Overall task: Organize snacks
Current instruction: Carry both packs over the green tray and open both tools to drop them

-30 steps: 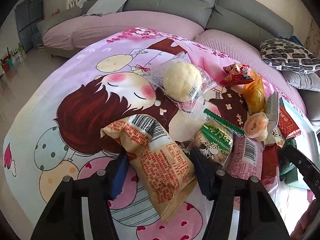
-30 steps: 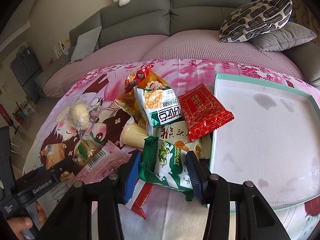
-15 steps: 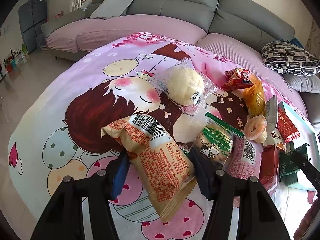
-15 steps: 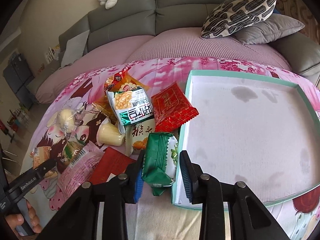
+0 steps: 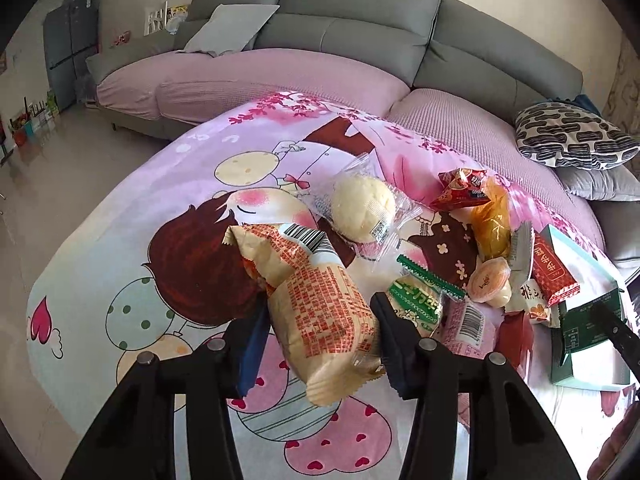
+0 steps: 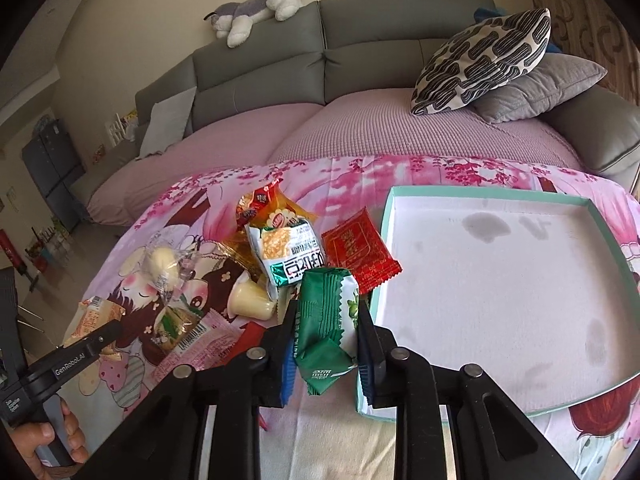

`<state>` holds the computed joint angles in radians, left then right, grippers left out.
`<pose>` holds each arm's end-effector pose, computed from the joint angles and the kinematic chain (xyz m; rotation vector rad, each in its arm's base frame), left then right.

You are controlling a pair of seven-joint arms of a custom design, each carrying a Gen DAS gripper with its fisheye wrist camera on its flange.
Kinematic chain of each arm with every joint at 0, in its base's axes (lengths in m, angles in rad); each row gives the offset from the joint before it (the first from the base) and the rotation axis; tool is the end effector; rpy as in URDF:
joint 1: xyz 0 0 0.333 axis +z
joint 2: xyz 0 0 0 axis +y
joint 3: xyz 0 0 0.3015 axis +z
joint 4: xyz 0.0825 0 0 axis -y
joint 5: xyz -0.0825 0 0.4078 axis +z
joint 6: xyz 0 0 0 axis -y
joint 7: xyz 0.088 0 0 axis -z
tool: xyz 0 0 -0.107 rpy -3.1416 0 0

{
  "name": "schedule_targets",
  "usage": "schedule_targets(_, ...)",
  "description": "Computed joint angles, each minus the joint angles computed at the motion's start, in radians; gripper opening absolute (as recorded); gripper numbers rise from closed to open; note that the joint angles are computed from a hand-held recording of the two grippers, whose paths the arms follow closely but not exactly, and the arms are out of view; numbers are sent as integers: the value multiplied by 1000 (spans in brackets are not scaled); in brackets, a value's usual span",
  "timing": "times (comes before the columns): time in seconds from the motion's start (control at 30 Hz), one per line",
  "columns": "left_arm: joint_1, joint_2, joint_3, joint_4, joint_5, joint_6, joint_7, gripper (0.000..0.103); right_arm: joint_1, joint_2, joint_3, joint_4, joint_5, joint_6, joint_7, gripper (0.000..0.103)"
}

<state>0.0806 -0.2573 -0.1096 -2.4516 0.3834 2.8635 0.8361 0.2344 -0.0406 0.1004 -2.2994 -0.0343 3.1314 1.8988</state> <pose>0.5147 -0.0368 0.4405 -2.1209 1.4582 -0.6720 0.5430 0.1925 0.4408 -1.6747 1.6046 -0.4953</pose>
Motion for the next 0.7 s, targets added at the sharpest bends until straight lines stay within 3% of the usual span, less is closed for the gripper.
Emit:
schedule_targets(0.1,0,-18,-11,9,17,8,-7,52,-12,-20,5,-13,2,22,7,27)
schedule_targets(0.27,-39,4,-21,60,2,20,21,52,-100,-42,44,-29,-90,29,124,27)
schedule_targets(0.33,-67,32,-22,94,-20,19,48,52,-175,-56,84,-39,-172,35,210,27)
schedule_targets(0.47,-130,106,-26,173,-86,31,123,52,-417,-81,222,-40,-466,22,506,27)
schedule_targets(0.63,-192,209,-51,289,-159,33,209,52,-563,-107,258,-39,-720,-22,792,27)
schedule_targets(0.7,-212,256,-66,343,-189,30,247,52,-588,-105,246,-34,-785,-30,867,27)
